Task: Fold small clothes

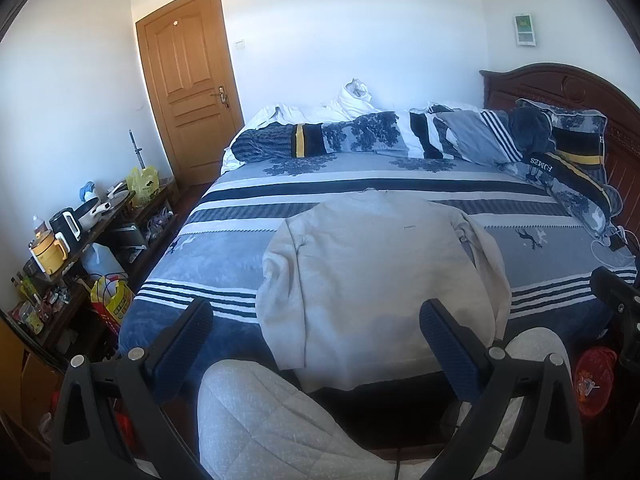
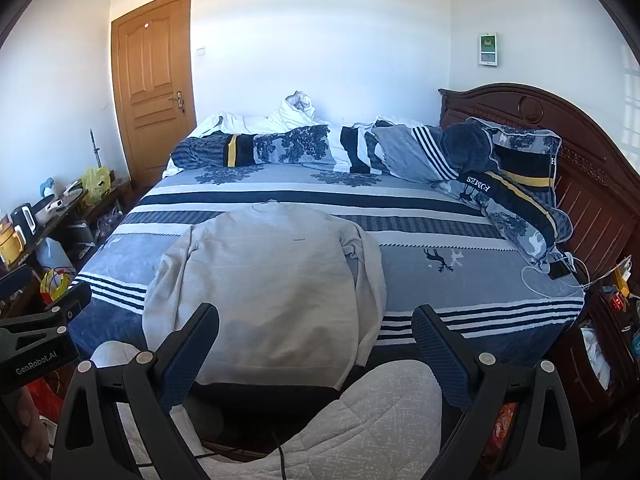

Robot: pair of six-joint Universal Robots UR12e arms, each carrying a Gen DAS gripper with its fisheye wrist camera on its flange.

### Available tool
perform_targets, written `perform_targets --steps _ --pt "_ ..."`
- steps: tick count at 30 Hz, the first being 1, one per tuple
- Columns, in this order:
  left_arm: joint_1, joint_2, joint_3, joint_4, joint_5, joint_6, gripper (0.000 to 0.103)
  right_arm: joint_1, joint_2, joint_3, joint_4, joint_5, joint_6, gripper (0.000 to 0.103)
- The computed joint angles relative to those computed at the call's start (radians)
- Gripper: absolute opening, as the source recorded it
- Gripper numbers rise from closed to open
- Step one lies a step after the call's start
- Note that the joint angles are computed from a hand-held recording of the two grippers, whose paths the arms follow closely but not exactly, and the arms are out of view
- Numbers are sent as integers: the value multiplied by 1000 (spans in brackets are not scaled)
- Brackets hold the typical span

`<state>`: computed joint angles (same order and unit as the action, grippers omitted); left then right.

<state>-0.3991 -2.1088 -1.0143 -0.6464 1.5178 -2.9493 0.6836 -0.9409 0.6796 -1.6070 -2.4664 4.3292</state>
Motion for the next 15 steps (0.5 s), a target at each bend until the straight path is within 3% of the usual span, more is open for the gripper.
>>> perform_targets --steps 15 --pt "3 -4 7 -29 8 -21 103 1 -5 12 -9 -5 6 99"
